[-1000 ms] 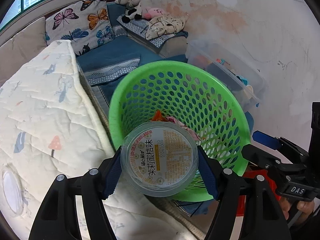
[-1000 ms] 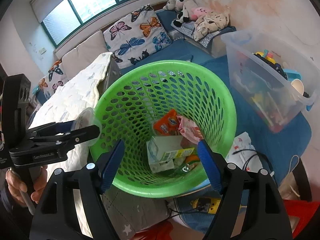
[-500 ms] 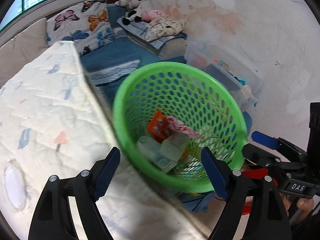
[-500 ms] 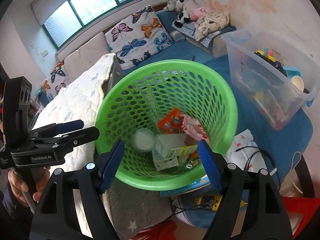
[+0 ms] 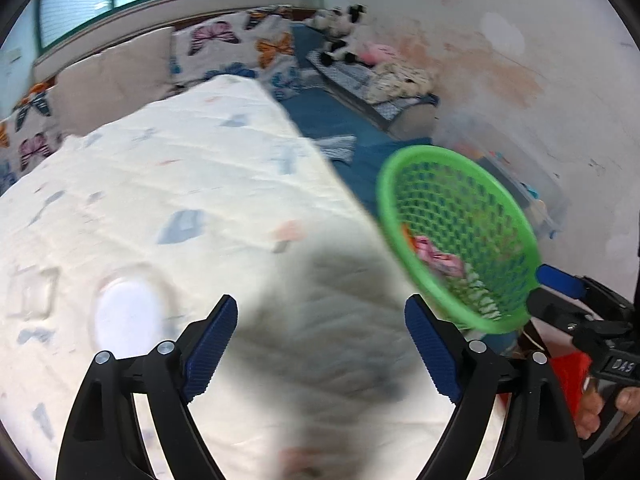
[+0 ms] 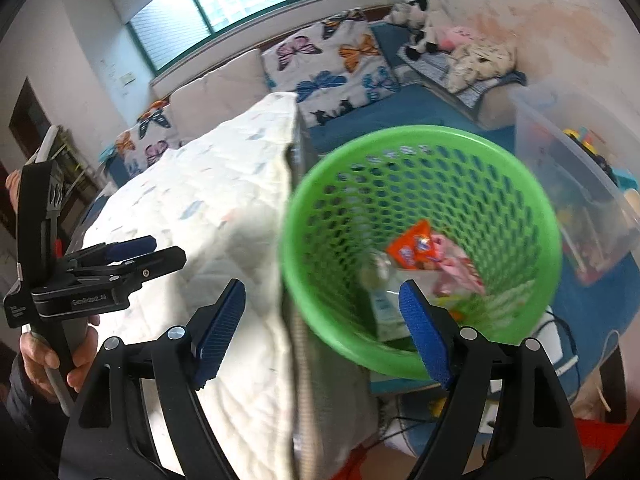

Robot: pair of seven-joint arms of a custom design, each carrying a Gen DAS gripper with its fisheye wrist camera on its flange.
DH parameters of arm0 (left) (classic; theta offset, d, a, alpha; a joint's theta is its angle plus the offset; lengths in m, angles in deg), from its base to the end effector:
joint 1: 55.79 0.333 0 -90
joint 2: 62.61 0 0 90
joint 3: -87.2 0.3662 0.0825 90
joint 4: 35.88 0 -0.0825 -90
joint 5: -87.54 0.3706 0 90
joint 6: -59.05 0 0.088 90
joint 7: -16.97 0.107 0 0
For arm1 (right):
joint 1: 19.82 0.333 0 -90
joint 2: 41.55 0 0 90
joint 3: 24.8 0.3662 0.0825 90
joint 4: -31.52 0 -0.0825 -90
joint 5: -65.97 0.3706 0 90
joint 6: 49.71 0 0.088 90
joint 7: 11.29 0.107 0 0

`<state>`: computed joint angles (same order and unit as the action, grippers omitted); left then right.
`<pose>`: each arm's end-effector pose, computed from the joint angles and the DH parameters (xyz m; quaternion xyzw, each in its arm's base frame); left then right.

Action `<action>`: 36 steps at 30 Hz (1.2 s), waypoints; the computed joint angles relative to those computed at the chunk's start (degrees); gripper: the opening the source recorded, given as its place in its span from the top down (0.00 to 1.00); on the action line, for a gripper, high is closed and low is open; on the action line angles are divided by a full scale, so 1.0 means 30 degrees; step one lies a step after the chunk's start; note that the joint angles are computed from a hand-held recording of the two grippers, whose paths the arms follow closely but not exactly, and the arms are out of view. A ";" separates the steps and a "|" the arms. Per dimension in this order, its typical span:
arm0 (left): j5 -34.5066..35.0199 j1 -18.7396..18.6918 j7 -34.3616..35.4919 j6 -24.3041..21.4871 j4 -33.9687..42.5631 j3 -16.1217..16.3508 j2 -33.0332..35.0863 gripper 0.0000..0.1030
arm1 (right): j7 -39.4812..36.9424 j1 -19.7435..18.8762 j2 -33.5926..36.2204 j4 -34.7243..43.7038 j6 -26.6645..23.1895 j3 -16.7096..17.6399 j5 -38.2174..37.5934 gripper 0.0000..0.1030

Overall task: Collect trash
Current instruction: 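Return both grippers to the bed toward the clear tray and round lid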

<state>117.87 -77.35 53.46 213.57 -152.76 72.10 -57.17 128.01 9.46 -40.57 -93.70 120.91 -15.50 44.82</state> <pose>0.4764 -0.3692 0.5161 -0.6320 0.7074 -0.2717 0.1622 0.4315 0.3755 0.5270 -0.7006 0.6015 -0.1018 0.3701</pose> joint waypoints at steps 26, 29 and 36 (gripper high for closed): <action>-0.0183 0.5578 -0.2278 -0.0448 -0.6517 0.1803 -0.5635 0.09 | -0.6242 0.4363 0.5782 0.7947 -0.2586 -0.0564 0.4708 0.18; -0.0489 0.5944 -0.2063 -0.0009 -0.6525 0.1915 -0.5470 0.09 | -0.6972 0.4618 0.6430 0.8871 -0.3036 -0.0568 0.5287 0.18; -0.0524 0.6198 -0.0807 -0.0370 -0.5627 0.1912 -0.4213 0.09 | -0.8504 0.4908 0.7599 1.0504 -0.3924 -0.0484 0.6528 0.18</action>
